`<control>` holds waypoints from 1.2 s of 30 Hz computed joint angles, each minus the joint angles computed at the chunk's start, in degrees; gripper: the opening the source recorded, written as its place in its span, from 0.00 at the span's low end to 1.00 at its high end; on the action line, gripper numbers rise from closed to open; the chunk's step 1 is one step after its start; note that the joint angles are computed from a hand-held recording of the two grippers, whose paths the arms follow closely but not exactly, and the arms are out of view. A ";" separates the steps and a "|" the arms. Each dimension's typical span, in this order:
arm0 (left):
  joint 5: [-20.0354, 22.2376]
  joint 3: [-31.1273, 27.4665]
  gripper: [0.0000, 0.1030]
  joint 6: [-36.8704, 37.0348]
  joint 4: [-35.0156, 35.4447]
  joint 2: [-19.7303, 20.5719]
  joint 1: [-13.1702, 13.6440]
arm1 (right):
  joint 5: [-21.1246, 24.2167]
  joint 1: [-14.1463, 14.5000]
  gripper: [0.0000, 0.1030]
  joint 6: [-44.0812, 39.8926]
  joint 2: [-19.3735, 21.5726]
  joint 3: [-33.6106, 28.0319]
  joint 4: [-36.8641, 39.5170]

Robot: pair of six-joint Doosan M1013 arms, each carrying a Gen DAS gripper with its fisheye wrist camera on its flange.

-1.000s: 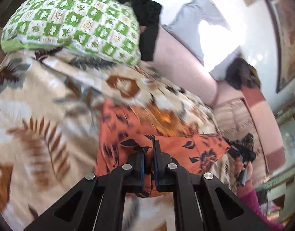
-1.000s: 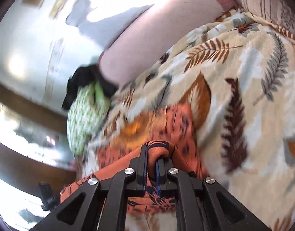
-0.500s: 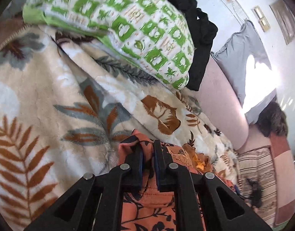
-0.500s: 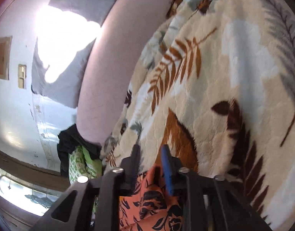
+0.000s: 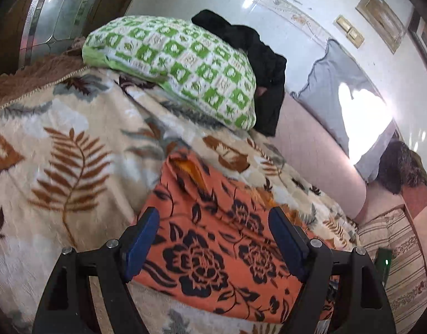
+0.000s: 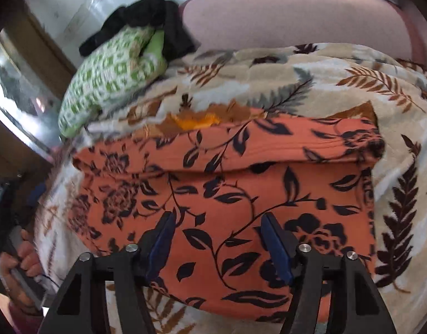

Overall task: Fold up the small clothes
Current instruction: 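Lift the hem with both grippers and fold it toward the collar, then release the folded shirt and pull both grippers back above it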

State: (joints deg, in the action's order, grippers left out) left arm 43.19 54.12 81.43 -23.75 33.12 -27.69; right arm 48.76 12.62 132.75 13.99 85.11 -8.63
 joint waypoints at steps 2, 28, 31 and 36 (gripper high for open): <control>5.73 -2.50 0.79 -0.18 2.90 2.31 -0.62 | 4.52 0.71 0.59 -1.16 3.96 -3.92 -5.27; 12.28 -8.06 0.78 -14.77 14.75 5.33 0.72 | -0.25 0.88 0.57 7.74 21.27 -30.33 0.92; 11.33 -8.20 0.78 -12.41 15.54 4.98 0.18 | -4.31 0.64 0.57 8.97 17.42 -25.70 -1.81; 10.19 -7.92 0.78 -4.94 12.98 4.24 -1.20 | 0.15 1.54 0.57 8.58 8.52 -14.53 -6.98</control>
